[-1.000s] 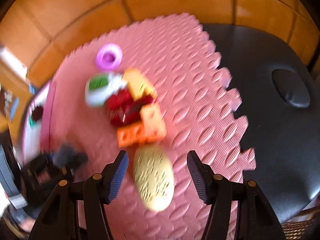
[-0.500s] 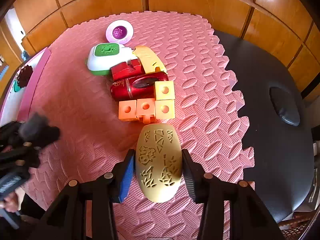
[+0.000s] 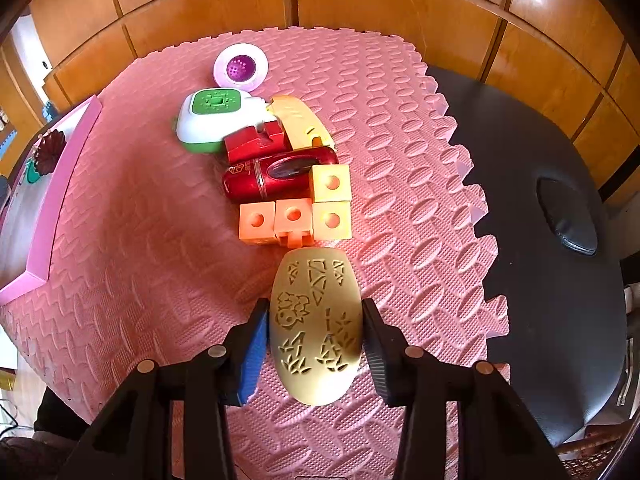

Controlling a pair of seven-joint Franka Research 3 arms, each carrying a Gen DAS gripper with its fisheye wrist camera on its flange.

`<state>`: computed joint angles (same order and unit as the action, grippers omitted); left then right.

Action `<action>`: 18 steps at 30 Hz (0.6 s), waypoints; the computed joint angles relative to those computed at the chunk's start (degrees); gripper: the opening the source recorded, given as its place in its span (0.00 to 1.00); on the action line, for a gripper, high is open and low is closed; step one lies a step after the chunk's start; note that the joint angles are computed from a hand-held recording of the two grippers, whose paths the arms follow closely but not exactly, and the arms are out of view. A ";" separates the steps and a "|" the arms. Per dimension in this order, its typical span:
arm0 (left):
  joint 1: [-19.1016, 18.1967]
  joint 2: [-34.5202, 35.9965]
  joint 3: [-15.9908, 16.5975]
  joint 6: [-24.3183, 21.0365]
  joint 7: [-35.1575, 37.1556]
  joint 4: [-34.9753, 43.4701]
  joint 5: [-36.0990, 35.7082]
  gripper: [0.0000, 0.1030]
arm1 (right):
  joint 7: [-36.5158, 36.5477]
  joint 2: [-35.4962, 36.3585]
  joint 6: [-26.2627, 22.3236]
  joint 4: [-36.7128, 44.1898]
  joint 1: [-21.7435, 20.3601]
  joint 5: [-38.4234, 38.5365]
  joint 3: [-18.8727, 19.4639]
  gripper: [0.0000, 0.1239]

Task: Organize rigid objects
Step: 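Carry the black cup into the tray and open the left gripper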

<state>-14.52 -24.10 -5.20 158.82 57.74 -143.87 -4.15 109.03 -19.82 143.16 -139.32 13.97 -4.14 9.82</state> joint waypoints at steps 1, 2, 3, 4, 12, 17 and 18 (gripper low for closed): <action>-0.05 0.01 0.77 -0.40 0.07 -0.31 -0.74 0.42 | 0.00 -0.02 0.11 -0.05 0.01 0.00 -0.01 0.36; 0.05 0.56 1.51 -0.75 -0.07 -0.38 -1.70 0.42 | -0.11 -0.08 0.18 -0.11 0.04 0.05 -0.06 0.36; 0.16 0.86 1.89 -0.93 0.12 -0.37 -2.25 0.42 | -0.10 -0.10 0.26 -0.15 0.03 0.03 -0.04 0.36; 0.35 1.40 2.04 -1.06 0.14 -0.20 -2.70 0.42 | -0.10 -0.11 0.38 -0.20 0.02 0.02 -0.03 0.36; 1.53 7.63 1.41 0.19 1.20 4.16 -5.08 0.42 | -0.13 -0.01 0.95 -0.31 -0.06 -0.37 0.10 0.36; 3.07 10.93 0.12 -0.17 0.50 6.55 -4.66 0.42 | -0.26 0.03 1.01 -0.27 -0.07 -0.42 0.10 0.36; 3.75 11.23 -0.60 0.27 -0.25 6.79 -3.38 0.42 | -0.26 0.03 1.01 -0.27 -0.07 -0.42 0.10 0.36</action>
<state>-10.77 -12.86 -5.80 159.09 57.49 -137.08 -7.53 108.78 -19.78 144.17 -139.60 13.90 -4.56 9.92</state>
